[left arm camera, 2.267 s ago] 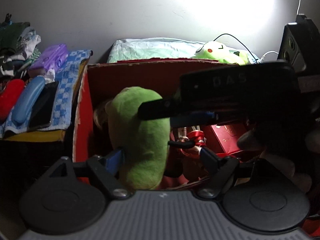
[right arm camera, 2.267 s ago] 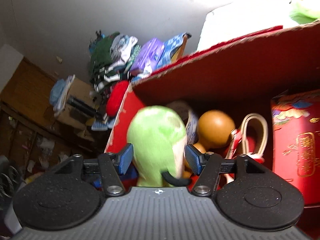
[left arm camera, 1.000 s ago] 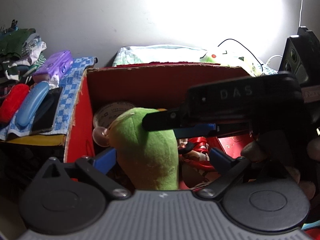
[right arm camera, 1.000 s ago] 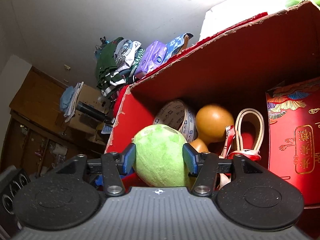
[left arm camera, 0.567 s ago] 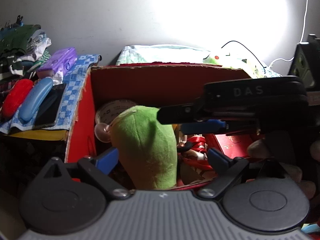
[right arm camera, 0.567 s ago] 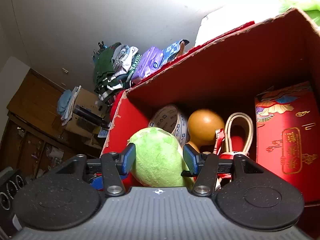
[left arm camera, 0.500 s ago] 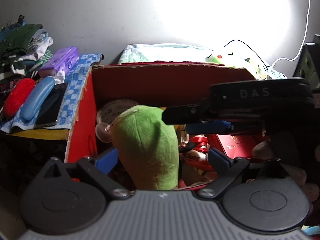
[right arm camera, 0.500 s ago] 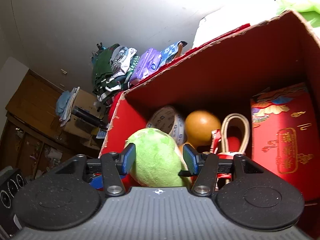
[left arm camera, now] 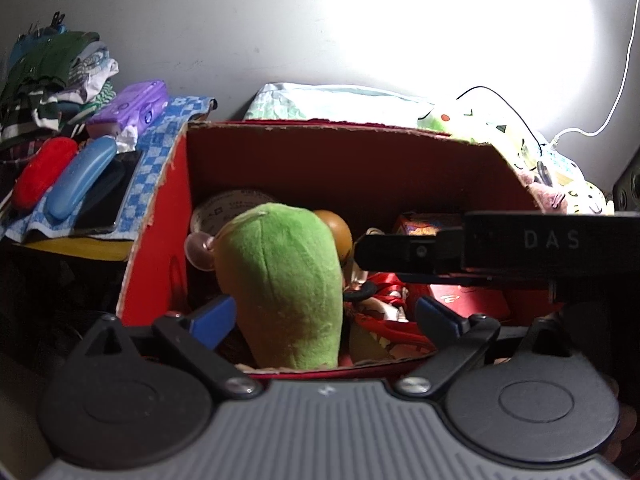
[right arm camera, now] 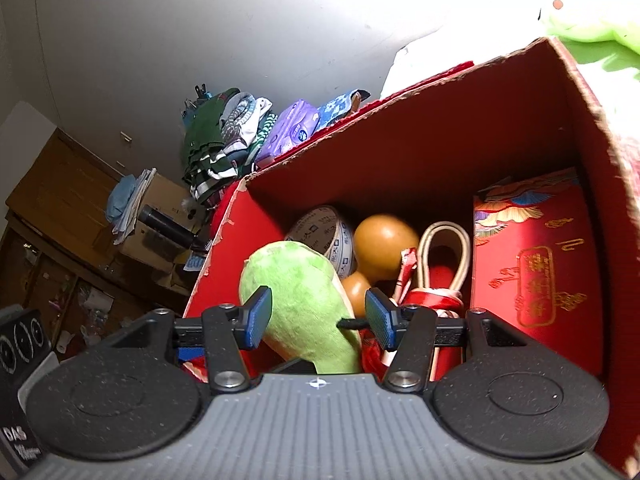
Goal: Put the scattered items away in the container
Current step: 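Move the right tool back to the yellow tiger plush on the bed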
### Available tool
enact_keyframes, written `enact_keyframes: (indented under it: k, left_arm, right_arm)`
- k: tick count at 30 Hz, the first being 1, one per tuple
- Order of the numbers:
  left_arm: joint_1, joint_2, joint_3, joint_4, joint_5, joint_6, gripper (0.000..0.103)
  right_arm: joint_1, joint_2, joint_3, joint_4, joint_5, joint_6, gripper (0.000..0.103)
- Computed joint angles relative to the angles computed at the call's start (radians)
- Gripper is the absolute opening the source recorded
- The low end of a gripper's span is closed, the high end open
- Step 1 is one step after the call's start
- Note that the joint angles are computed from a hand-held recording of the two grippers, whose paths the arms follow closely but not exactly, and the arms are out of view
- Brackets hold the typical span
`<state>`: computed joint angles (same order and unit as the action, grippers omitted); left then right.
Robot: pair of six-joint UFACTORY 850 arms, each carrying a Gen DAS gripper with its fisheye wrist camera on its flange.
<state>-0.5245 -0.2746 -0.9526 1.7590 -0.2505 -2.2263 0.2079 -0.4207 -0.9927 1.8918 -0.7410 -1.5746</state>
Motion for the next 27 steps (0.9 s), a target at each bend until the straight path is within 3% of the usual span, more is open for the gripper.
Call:
enact_keyframes:
  k: [7, 8, 16, 20, 27]
  left_arm:
    - [-0.058, 0.012, -0.018, 0.052, -0.088, -0.084, 0.099]
    - [-0.068, 0.009, -0.025, 0.062, -0.101, -0.101, 0.099]
    - [-0.169, -0.057, -0.146, 0.048, -0.165, -0.085, 0.1]
    - [-0.21, -0.108, -0.23, 0.055, -0.148, -0.056, 0.1]
    - [-0.274, -0.262, -0.431, -0.04, -0.059, 0.068, 0.1]
  right_arm:
    - [-0.045, 0.073, 0.094, 0.138, -0.045, -0.161, 0.056]
    - [-0.058, 0.081, 0.103, 0.136, -0.064, -0.169, 0.052]
    - [-0.189, 0.153, 0.182, 0.144, -0.191, -0.248, 0.055]
    - [-0.29, 0.162, 0.204, 0.131, -0.213, -0.198, 0.057]
    - [-0.466, 0.112, 0.203, 0.037, -0.125, -0.035, 0.057]
